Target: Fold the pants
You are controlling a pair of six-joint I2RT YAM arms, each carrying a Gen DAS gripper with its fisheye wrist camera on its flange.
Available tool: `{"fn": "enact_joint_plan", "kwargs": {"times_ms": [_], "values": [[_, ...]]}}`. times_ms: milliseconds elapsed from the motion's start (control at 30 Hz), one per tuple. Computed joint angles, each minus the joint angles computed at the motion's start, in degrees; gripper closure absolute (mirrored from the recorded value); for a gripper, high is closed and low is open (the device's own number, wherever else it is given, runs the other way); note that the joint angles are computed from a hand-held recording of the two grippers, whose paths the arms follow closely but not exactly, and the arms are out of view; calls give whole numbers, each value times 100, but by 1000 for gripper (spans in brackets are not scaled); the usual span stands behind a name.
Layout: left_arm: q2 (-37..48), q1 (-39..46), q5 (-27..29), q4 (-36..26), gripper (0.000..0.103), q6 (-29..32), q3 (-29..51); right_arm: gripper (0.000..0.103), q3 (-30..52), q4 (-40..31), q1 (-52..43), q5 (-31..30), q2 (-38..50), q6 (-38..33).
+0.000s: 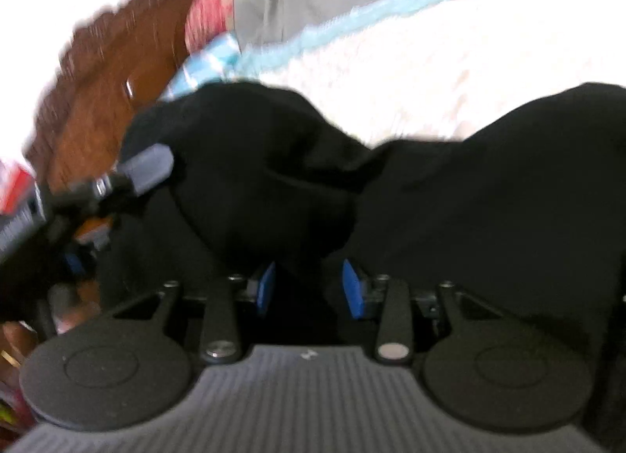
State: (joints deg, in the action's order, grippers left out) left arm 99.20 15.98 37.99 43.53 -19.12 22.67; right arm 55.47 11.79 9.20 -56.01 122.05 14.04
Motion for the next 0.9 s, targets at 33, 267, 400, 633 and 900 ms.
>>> {"fn": "enact_joint_plan", "kwargs": {"times_ms": [33,267,400,633,900], "values": [[-186,-285,-189,-118,66,0,26,47,-134,332,-290,-315,5,367],[-234,-2511,-1468,-791,66,392,675,19,-741,3148,-1994,-1886,523,3240],[228,-3849,-2323,-1312,63,1039,1281,11,-540,3433,-2596,-2489,914,3690],[607,-4843,-2419,-2314,36,1987,1926,9,828,-1871,-3076,-2118,1497,-58],[-466,-3389,-1979,-2263,29,1043,1224,10,1101,-3602,-3227,-1827,1336,-1962]]}}
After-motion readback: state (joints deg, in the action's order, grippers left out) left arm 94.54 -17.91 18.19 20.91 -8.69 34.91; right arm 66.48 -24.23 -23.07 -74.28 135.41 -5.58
